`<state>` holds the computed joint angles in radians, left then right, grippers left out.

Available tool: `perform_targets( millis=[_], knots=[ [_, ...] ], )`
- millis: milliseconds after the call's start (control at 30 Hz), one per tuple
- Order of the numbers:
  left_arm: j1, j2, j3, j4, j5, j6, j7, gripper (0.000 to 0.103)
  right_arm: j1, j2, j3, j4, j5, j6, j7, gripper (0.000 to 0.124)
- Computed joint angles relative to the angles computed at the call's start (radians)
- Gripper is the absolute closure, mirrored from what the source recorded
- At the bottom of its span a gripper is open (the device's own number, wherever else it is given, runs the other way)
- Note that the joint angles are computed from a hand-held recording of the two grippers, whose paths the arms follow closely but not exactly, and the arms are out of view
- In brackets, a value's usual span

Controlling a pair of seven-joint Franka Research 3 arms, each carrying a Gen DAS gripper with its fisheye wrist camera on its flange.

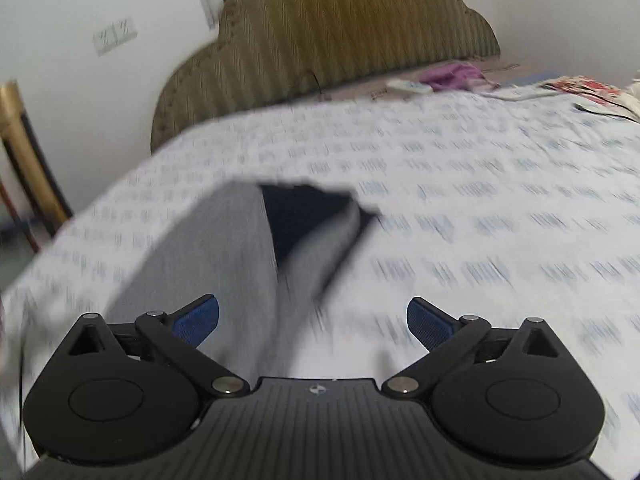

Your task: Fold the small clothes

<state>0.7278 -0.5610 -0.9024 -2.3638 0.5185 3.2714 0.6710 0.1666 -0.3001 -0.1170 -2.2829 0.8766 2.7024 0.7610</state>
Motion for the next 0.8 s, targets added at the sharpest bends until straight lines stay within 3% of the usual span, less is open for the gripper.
perform_targets(
  millis=[67, 200, 267, 300, 367, 467, 533, 633, 800],
  knots=[
    [-0.020, -0.039, 0.066, -0.003, 0.008, -0.028, 0.019, 0.004, -0.064, -0.068, 0.029, -0.068, -0.133, -0.017, 0.095, 0.022],
    [0.056, -0.107, 0.033, 0.053, 0.046, -0.084, -0.020, 0.000, -0.175, -0.120, 0.137, -0.133, -0.424, 0.031, 0.332, 0.021],
    [0.037, -0.075, -0.001, 0.069, 0.055, -0.095, -0.051, 0.000, -0.144, -0.111, 0.136, -0.150, -0.431, 0.095, 0.370, 0.021],
    [-0.003, -0.039, -0.008, 0.064, 0.057, -0.103, -0.062, 0.000, -0.128, -0.102, 0.137, -0.153, -0.430, 0.109, 0.404, 0.021],
    [-0.057, 0.047, -0.055, 0.058, 0.050, -0.126, -0.107, 0.000, -0.106, -0.073, 0.142, -0.141, -0.441, 0.092, 0.486, 0.021],
    [-0.204, 0.264, -0.077, 0.104, 0.005, -0.315, -0.090, 0.000, -0.101, -0.025, 0.172, -0.112, -0.510, 0.028, 0.628, 0.021],
    [-0.201, 0.314, -0.129, 0.112, 0.053, -0.355, -0.147, 0.000, -0.138, -0.032, 0.237, -0.144, -0.651, 0.085, 0.747, 0.021],
    [-0.125, 0.322, -0.226, 0.126, 0.196, -0.385, -0.239, 0.000, -0.155, -0.049, 0.273, -0.185, -0.794, 0.138, 0.813, 0.021],
    [-0.176, 0.370, -0.191, 0.150, 0.254, -0.449, -0.261, 0.000, -0.132, -0.031, 0.256, -0.216, -0.811, 0.232, 0.905, 0.021]
  ],
)
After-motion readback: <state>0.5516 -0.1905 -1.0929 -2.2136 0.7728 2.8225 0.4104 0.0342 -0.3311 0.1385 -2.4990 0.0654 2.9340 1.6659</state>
